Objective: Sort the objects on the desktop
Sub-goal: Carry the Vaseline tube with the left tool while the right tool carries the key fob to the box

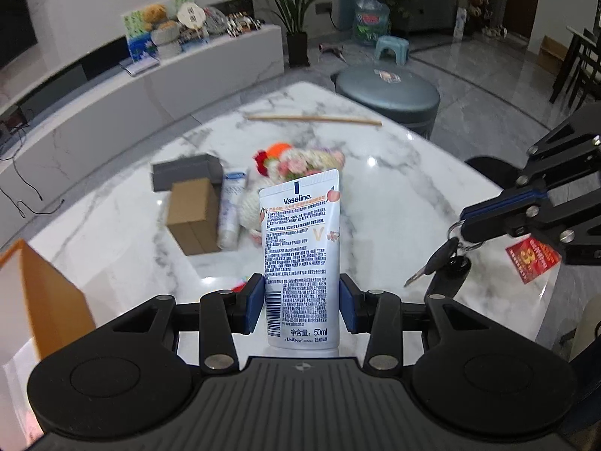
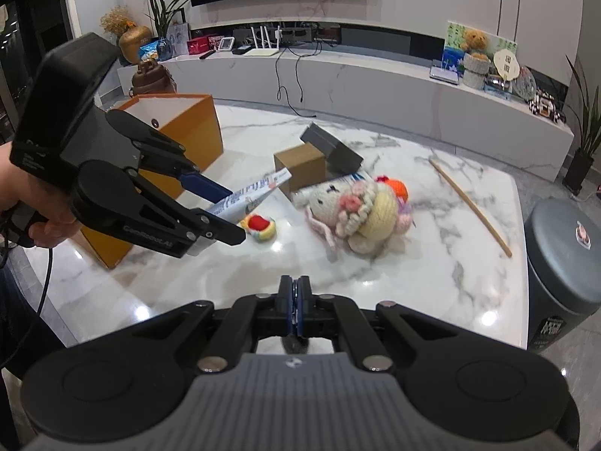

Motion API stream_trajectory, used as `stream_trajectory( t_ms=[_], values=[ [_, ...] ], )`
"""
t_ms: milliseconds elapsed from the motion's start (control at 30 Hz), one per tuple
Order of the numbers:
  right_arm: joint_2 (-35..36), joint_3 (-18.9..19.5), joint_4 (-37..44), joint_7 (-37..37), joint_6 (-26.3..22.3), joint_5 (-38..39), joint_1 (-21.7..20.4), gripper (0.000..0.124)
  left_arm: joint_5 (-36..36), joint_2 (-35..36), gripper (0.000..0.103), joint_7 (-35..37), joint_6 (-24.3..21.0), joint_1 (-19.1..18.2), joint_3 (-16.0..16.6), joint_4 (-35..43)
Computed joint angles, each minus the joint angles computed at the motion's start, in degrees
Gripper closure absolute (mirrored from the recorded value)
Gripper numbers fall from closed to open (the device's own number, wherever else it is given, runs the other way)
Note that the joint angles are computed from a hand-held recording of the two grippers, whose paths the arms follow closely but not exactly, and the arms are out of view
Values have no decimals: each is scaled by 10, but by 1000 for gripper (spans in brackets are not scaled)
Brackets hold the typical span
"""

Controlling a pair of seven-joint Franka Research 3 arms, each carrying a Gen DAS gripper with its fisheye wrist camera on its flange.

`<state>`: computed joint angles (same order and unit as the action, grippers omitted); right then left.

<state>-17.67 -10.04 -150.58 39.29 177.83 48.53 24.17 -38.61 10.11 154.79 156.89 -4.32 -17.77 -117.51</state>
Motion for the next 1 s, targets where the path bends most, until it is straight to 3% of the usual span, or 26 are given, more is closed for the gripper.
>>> stream_trajectory(
  t_ms=[100, 533, 1000],
  values=[
    [4, 19, 7, 14, 9, -17, -9, 122, -34, -19, 55, 23, 2, 9, 1, -8],
    [20, 17, 54, 57, 51, -51, 38, 122, -141, -77, 55, 85, -3, -3, 49, -23],
    [60, -81, 133, 58, 89, -61, 212, 122, -198, -115, 55, 101, 2, 8, 107, -38]
  ],
)
